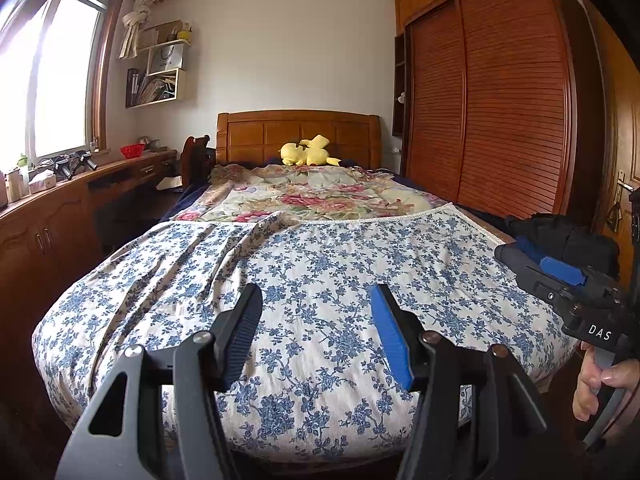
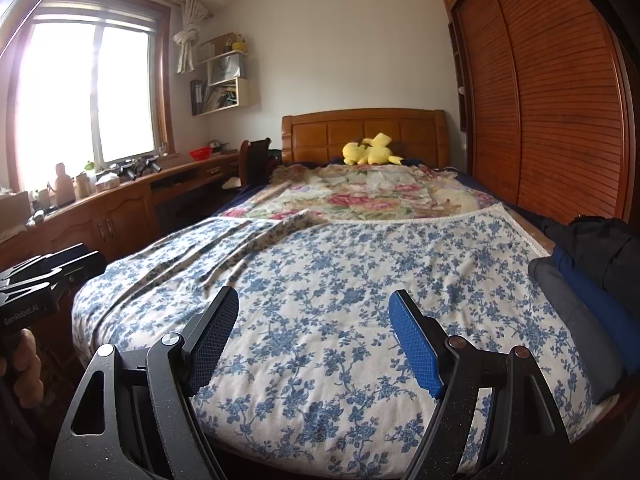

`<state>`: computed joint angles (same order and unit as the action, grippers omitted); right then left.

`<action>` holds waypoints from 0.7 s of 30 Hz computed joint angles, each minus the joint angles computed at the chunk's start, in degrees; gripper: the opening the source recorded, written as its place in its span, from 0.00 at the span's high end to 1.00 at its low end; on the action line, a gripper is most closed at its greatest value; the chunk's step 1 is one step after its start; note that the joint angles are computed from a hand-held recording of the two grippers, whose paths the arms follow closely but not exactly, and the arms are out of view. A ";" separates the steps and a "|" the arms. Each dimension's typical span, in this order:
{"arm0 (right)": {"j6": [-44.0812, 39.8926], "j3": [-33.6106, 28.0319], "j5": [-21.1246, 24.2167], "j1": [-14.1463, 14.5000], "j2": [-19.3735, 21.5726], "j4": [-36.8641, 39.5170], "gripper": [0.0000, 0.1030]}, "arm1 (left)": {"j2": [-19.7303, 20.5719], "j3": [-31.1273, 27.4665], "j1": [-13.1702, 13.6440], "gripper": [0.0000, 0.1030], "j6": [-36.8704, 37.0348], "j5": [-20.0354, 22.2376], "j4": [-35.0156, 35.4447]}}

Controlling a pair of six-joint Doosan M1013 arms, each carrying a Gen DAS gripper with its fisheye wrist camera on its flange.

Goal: Fold large clothes

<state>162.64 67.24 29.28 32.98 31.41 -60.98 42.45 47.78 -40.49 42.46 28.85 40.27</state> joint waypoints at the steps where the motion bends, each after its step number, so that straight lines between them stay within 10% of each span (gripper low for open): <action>1: 0.00 0.00 0.00 0.00 0.00 0.00 0.23 | 0.00 0.01 -0.01 0.46 -0.07 0.02 0.09; 21: 0.79 0.20 0.29 0.10 -0.08 -0.52 0.23 | 0.04 -0.14 0.01 0.46 0.64 -0.02 -0.55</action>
